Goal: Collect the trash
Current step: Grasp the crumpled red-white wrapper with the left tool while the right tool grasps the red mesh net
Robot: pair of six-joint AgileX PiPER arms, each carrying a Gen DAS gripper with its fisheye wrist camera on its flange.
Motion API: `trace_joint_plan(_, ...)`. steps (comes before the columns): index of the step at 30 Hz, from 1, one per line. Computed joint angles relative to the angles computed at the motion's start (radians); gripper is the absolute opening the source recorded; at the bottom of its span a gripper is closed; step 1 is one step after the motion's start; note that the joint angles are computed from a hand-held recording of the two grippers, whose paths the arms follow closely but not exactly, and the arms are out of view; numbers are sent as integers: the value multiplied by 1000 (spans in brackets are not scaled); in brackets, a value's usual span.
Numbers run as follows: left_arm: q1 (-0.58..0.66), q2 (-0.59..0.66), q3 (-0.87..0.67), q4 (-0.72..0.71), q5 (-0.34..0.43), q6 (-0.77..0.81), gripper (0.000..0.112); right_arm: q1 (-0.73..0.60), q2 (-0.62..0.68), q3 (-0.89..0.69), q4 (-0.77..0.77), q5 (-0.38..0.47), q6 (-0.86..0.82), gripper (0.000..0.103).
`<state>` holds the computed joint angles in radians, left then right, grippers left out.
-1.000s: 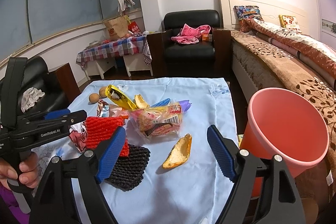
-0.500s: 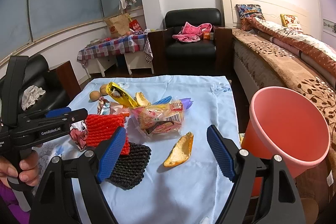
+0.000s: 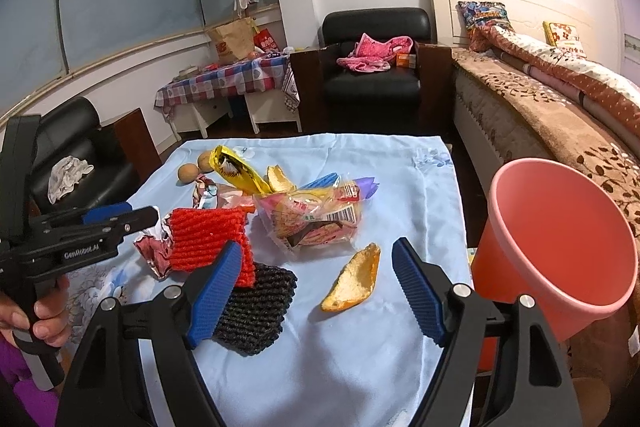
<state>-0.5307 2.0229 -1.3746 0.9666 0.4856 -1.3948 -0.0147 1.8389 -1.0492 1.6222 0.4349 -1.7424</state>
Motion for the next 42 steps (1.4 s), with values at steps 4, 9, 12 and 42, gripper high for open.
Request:
trace_joint_plan(4,20,3,15,-29,-33,23,54,1,8,-10,-29,7,25,76)
trace_joint_plan(9,43,-11,45,-39,-70,28,54,6,12,-11,-40,14,29,76)
trace_joint_plan(12,54,-29,80,9,-87,-36,54,6,20,-20,-60,24,48,76)
trace_joint_plan(42,138,-38,151,-74,-236,-18,9,98,296,-434,-484,261,518,55)
